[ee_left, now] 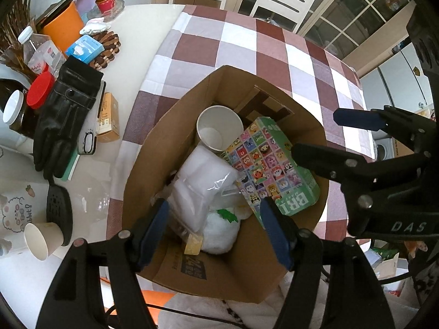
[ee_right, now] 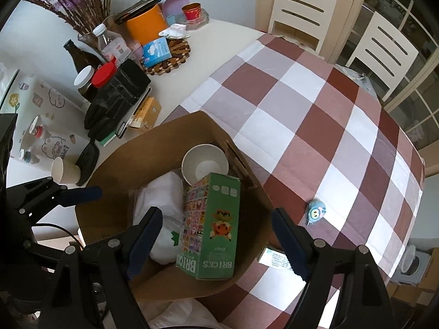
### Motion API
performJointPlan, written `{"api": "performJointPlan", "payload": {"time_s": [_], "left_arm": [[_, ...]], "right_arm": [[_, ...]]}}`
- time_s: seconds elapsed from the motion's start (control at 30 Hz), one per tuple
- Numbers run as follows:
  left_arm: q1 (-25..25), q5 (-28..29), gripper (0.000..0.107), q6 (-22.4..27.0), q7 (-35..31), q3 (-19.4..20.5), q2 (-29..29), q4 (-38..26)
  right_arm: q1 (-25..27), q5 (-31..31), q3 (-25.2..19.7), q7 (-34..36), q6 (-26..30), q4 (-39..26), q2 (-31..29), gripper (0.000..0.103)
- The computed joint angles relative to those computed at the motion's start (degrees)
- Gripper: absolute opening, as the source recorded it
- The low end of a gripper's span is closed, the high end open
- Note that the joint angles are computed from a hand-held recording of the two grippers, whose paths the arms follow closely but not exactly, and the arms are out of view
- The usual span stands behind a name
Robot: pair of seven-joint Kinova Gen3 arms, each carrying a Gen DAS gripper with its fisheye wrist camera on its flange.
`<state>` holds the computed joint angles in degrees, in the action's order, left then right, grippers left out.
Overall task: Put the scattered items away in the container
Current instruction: 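Move both tools away from the box toward the blue toy and medicine box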
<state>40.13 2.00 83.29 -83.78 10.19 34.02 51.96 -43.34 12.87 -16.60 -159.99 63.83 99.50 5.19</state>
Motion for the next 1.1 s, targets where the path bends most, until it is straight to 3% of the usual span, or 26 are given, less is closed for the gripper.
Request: {"api": "performJointPlan", "payload": {"time_s": [0.4,1.1], "left_arm": [[0.8,-0.7,0.07,-0.2,-0.1,0.0,-0.8,0.7],[3.9,-3.4,0.071,-0.3,0.8,0.4,-3.2,3.2]], "right_arm": [[-0.4,0.0,-0.6,-1.6,0.7,0.6,-0.8,0.084],[-1.5,0.4,-4.3,-10.3,1.9,5.0,-5.7,0.084]]}}
